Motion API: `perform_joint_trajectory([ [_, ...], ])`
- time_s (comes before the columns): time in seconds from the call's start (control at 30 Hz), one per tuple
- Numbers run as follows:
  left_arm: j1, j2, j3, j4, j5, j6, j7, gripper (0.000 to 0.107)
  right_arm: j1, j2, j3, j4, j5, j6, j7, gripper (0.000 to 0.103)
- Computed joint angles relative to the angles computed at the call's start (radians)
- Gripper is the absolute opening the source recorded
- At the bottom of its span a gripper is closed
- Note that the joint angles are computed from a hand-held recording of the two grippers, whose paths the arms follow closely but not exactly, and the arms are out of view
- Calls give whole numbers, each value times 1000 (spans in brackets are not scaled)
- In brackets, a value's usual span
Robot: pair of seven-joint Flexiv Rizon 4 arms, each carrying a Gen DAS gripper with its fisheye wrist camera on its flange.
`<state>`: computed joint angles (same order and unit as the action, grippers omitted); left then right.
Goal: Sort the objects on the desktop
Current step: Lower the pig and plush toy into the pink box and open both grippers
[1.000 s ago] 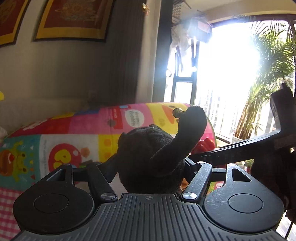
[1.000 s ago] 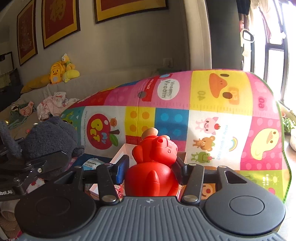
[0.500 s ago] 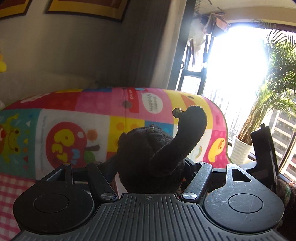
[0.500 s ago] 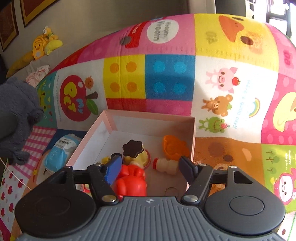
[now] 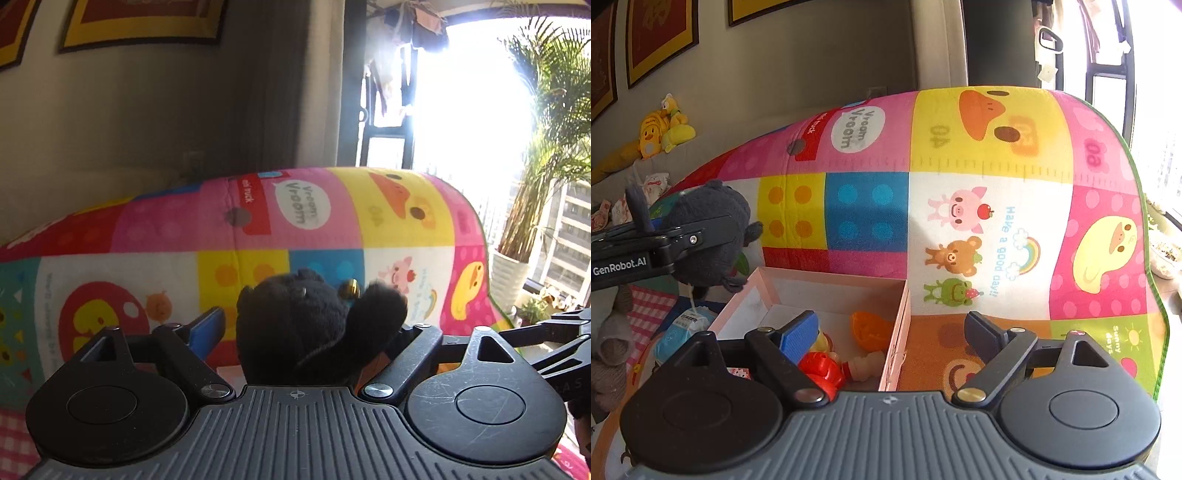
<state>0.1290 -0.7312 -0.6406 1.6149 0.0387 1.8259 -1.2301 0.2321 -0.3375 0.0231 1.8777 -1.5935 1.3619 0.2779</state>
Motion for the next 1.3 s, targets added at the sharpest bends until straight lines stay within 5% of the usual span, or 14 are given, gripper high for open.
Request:
perform_joint_trajectory([
  [0.2,108,43,-56,158,-6,25,-61,97,3,-9,3,19,29,-26,-17,87],
  [0.4,284,94,-155,352,129,99,-170,100,44,-55,-6,-54,89,-8,-63,87],
  [0.5,362,98,-202,431,195,119,-222,101,76,-114,4,-128,240,27,-186,87],
  [0.57,410,84,-237,467,235,123,-242,101,64,-182,78,-202,458,39,-362,86],
  [0.77,465,46,-249,521,303,178,-315,101,115,-365,177,-478,760,-185,-635,63],
  [0.97,513,5,-271,528,338,189,-375,101,102,-485,294,-638,1012,-326,-856,65],
  [1.07,550,-32,-307,523,358,189,-397,102,161,-458,207,-599,976,-325,-870,64],
  [1.13,562,-37,-311,526,365,198,-404,102,243,-430,96,-583,899,-407,-857,63],
  [1.3,575,-48,-314,522,381,208,-432,102,344,-415,-20,-585,885,-497,-861,63],
])
